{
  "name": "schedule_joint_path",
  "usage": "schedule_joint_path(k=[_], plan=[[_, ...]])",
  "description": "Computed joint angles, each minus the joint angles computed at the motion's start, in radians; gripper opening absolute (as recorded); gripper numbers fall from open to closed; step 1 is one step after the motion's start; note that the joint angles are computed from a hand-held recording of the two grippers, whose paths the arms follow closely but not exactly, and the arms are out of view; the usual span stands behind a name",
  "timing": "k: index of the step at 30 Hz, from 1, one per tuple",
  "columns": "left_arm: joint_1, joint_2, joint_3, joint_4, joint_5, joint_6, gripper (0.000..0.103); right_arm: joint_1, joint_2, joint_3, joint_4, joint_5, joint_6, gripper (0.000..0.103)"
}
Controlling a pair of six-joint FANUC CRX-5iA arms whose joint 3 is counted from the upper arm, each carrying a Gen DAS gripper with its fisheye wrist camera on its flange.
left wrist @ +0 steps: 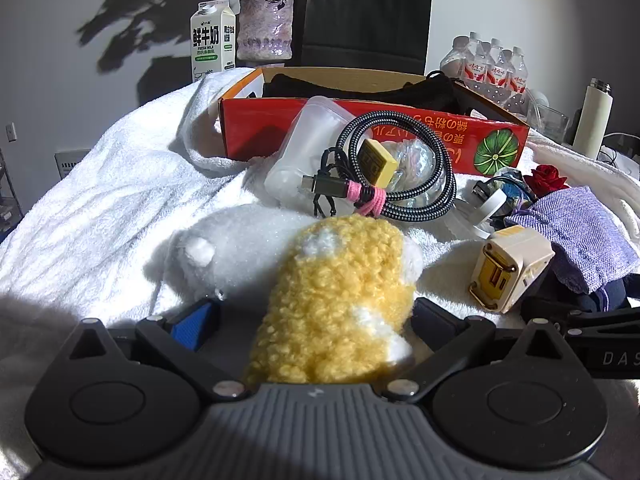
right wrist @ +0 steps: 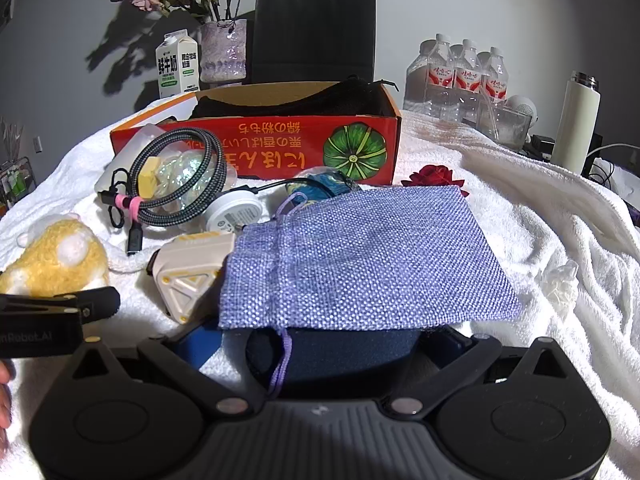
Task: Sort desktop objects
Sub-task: 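Move right tool to the purple burlap pouch while left tool approaches the yellow plush toy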
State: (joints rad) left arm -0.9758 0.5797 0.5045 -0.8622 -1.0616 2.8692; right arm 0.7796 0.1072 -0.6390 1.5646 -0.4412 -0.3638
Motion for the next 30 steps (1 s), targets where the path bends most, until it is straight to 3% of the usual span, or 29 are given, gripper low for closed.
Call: schedule_joint_path(k=[30], plan=[[-0.002, 0.001, 0.002, -0.002, -0.002, 0.003, 0.103, -0.021, -0.004, -0.002, 0.026, 0.030, -0.028, 0.103]])
